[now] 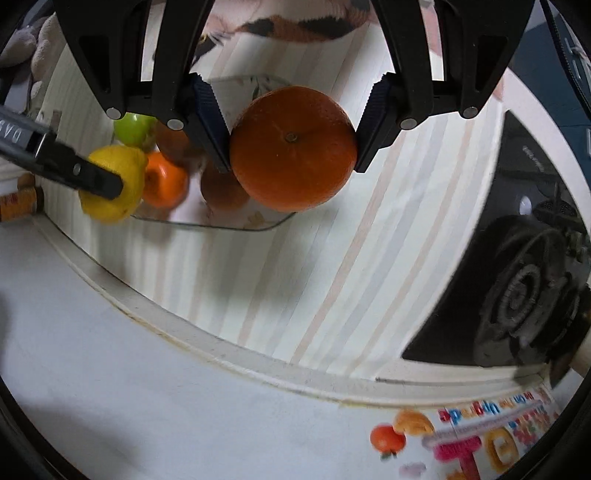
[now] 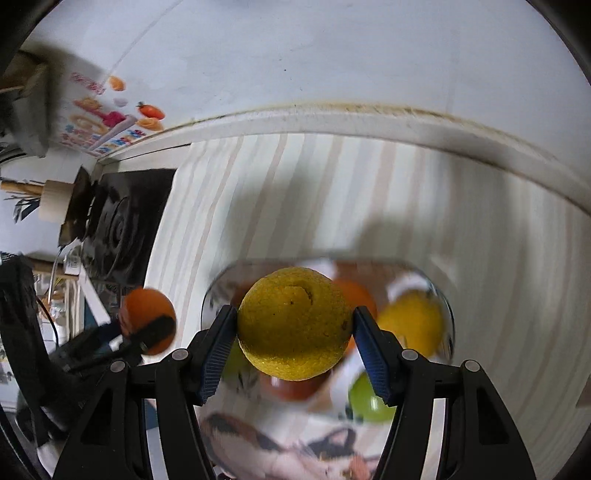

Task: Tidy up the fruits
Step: 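Carry the orange onto the plate with the left tool while the right tool places the yellow citrus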

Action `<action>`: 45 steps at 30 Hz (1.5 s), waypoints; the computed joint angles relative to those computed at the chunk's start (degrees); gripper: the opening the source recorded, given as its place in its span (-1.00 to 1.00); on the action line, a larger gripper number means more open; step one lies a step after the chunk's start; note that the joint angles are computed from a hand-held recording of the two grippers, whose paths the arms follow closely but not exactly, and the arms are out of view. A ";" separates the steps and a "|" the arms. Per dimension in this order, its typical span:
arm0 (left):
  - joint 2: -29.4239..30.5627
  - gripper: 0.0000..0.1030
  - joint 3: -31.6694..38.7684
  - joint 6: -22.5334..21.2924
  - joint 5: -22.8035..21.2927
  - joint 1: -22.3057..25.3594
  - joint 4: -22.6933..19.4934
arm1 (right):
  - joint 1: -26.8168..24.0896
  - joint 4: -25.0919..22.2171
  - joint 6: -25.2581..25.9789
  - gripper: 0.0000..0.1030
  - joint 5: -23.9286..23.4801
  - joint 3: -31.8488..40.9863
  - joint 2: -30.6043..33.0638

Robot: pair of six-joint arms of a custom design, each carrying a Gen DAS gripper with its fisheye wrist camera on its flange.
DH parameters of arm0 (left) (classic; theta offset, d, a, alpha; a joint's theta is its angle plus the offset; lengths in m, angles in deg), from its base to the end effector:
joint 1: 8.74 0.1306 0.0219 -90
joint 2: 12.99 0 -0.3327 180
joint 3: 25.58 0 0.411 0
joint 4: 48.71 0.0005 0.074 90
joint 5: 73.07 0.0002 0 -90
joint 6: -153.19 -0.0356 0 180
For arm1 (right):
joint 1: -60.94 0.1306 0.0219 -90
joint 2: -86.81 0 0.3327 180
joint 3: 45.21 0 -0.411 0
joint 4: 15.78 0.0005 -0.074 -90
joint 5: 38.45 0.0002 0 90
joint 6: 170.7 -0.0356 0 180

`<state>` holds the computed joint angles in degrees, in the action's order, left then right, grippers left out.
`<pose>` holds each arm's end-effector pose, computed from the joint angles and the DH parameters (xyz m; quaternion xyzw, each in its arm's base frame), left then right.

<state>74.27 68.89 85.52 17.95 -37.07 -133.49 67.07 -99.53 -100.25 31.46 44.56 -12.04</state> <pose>0.3842 -0.2084 0.4074 0.0530 0.9927 -0.0543 0.0941 0.4009 0.0549 0.4171 0.0917 0.9723 0.1969 0.0858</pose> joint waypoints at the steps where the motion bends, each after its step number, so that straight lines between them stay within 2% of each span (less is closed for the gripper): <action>1: 1.08 0.22 0.12 -0.10 1.33 0.60 0.13 | 0.33 0.20 -0.02 0.29 0.58 1.42 2.27; 4: 3.61 0.22 0.30 0.00 4.13 1.52 0.46 | 2.15 1.42 -0.19 0.29 1.56 3.22 7.22; 9: 4.85 0.22 -0.49 -0.16 5.80 1.94 0.83 | 4.07 1.90 1.98 0.29 3.87 5.58 12.88; 16: 5.64 0.23 -0.74 -1.16 5.80 2.04 0.39 | 5.20 1.17 5.21 0.29 4.44 6.53 14.13; 25: 6.90 0.24 -0.59 -1.15 6.99 3.12 1.13 | 6.45 -3.50 9.25 0.29 3.79 6.59 14.27; 29: 7.55 0.24 -0.02 0.38 8.92 4.22 0.42 | 5.61 -5.02 7.58 0.40 1.59 7.01 15.83; 34: 7.24 0.37 0.48 -0.79 7.18 4.10 0.19 | 5.27 -3.95 6.92 0.51 1.59 5.81 14.89; 35: 7.10 0.49 0.57 -0.97 6.87 4.07 0.18 | 5.18 -3.79 6.58 0.55 2.06 5.63 14.47; 36: 6.90 0.69 0.64 -1.14 6.67 4.10 0.05 | 4.92 -3.77 6.52 0.65 2.57 5.67 14.22; 37: 6.49 0.75 0.64 -1.23 6.64 4.15 0.18 | 4.86 -3.71 6.42 0.71 3.26 5.70 13.89; 45: 2.91 0.78 -0.09 -0.20 4.15 4.35 -0.21 | 4.18 -3.94 5.12 0.83 7.74 4.70 8.45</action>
<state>77.19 68.80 85.32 22.09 -32.71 -133.70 71.25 -103.47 -95.13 39.21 49.25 -3.58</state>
